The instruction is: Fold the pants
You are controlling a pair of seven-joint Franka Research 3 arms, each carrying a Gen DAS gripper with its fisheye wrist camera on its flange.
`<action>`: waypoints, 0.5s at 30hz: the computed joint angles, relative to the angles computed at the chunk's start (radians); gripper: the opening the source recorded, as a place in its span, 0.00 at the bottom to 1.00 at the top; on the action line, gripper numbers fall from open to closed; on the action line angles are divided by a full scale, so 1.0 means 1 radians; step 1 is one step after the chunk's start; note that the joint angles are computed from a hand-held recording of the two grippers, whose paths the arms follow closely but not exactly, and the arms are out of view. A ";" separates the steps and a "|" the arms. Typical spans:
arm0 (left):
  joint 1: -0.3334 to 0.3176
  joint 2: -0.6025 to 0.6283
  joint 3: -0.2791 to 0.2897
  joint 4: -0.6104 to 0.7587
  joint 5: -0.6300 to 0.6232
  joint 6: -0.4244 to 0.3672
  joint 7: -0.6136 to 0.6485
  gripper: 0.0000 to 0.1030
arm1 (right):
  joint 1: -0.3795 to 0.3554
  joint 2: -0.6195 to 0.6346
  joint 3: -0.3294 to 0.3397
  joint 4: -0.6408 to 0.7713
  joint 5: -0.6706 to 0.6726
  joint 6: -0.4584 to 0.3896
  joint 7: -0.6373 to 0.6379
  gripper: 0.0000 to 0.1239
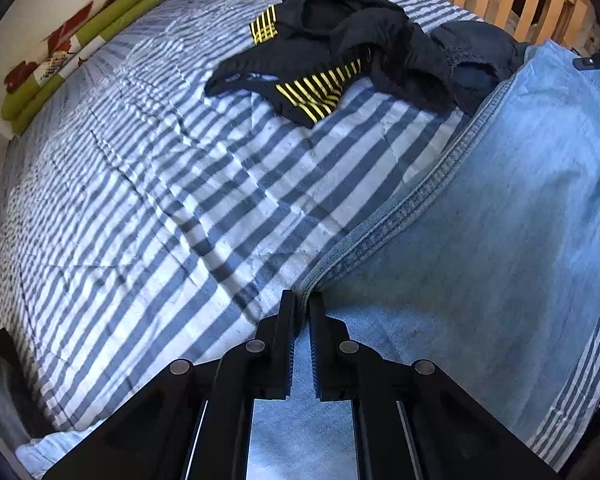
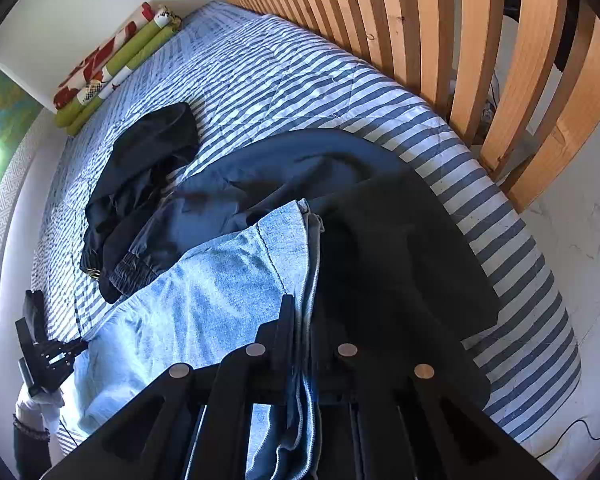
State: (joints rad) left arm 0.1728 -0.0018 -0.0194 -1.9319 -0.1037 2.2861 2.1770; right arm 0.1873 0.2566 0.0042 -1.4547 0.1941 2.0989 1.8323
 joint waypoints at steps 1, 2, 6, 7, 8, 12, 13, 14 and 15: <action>-0.001 -0.007 -0.001 -0.007 0.003 0.027 -0.004 0.06 | 0.002 0.000 -0.001 0.000 -0.005 0.003 0.002 0.04; -0.002 -0.002 -0.001 -0.005 0.008 0.042 -0.014 0.06 | 0.007 0.001 -0.002 0.000 -0.020 0.007 0.007 0.04; -0.015 0.041 -0.012 -0.007 0.164 0.068 -0.136 0.28 | 0.011 0.012 -0.002 0.013 -0.029 0.004 0.017 0.04; -0.018 0.031 -0.015 -0.020 0.195 0.085 -0.153 0.30 | 0.011 0.012 -0.002 0.013 -0.029 0.004 0.017 0.04; -0.015 0.011 -0.014 -0.037 0.183 0.108 -0.149 0.33 | 0.012 0.013 -0.001 0.015 -0.030 0.004 0.019 0.04; -0.021 -0.164 0.031 -0.154 -0.039 0.170 -0.066 0.34 | 0.008 0.004 0.001 0.020 -0.019 0.001 0.007 0.04; -0.038 -0.220 0.052 -0.190 -0.109 0.158 -0.010 0.34 | 0.002 -0.001 0.003 0.022 0.001 0.006 0.001 0.04; -0.058 -0.282 0.071 -0.234 -0.157 0.139 0.038 0.34 | 0.003 -0.001 0.003 0.022 0.001 0.006 0.001 0.04; -0.077 -0.345 0.085 -0.278 -0.181 0.106 0.068 0.34 | 0.002 0.002 0.004 0.033 0.007 0.003 0.001 0.04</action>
State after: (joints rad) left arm 0.0956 -0.3470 0.0658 -2.2100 -0.2845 2.3916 2.2449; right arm 0.1893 0.2584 0.0081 -1.4215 0.2010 2.1022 1.8334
